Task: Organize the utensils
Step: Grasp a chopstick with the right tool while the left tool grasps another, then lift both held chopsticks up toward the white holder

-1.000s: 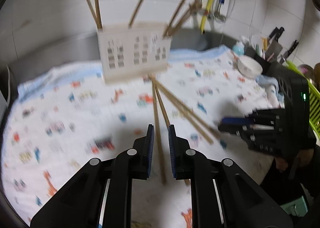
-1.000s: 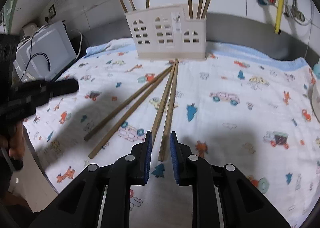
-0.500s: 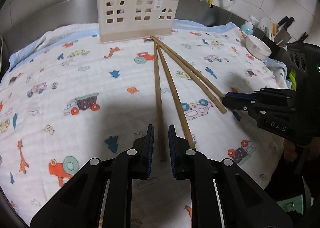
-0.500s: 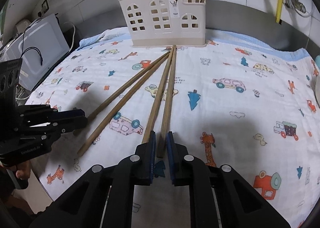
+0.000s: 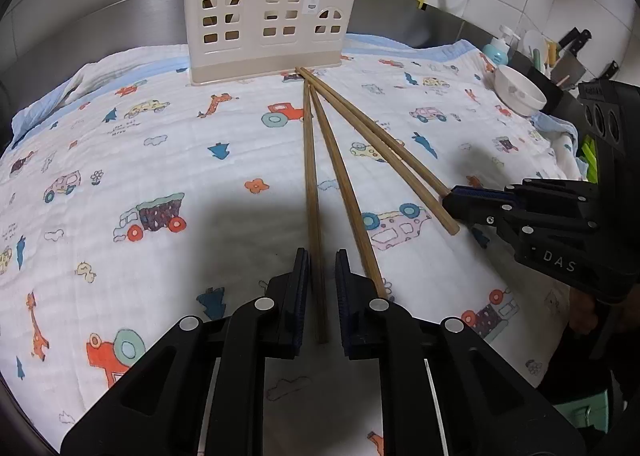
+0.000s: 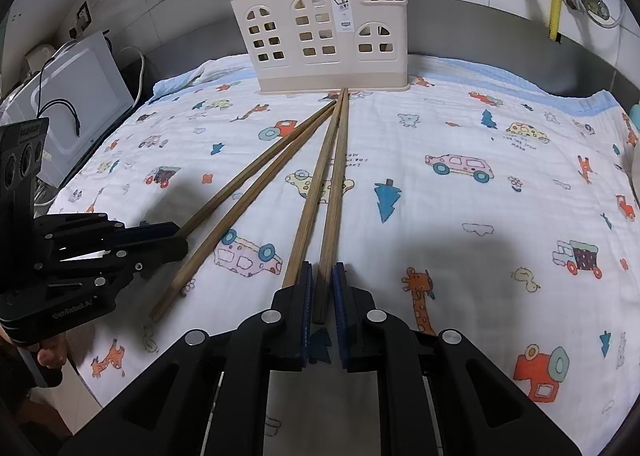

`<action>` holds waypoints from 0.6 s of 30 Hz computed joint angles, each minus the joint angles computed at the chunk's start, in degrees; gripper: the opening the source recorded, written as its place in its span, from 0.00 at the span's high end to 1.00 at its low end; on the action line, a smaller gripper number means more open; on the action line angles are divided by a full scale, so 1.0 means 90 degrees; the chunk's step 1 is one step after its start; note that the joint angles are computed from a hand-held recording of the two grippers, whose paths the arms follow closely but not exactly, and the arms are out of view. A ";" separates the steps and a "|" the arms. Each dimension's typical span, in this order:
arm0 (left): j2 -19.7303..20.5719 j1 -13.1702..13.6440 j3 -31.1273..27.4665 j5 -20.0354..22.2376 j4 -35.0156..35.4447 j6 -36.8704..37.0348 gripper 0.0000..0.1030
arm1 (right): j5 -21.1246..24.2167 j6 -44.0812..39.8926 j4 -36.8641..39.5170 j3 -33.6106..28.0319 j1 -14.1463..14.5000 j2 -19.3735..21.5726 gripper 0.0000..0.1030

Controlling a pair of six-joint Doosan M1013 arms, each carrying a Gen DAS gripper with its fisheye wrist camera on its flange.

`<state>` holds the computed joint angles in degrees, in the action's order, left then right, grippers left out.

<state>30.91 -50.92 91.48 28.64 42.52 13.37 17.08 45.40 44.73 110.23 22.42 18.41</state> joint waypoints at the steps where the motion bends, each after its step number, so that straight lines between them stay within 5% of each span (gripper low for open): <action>1: 0.0017 -0.0012 -0.0046 0.0101 -0.0043 0.0100 0.90 | -0.0002 -0.0023 0.0039 0.0004 -0.0005 0.0001 0.91; 8: -0.0053 0.0034 0.0033 -0.0026 -0.0068 0.0032 0.95 | -0.0093 -0.0178 0.0267 0.0063 -0.0033 -0.0083 0.93; 18: -0.0358 -0.0021 0.0269 -0.0010 0.1230 -0.1219 0.95 | -0.0443 -0.2012 0.1876 0.0235 -0.0024 -0.0564 0.93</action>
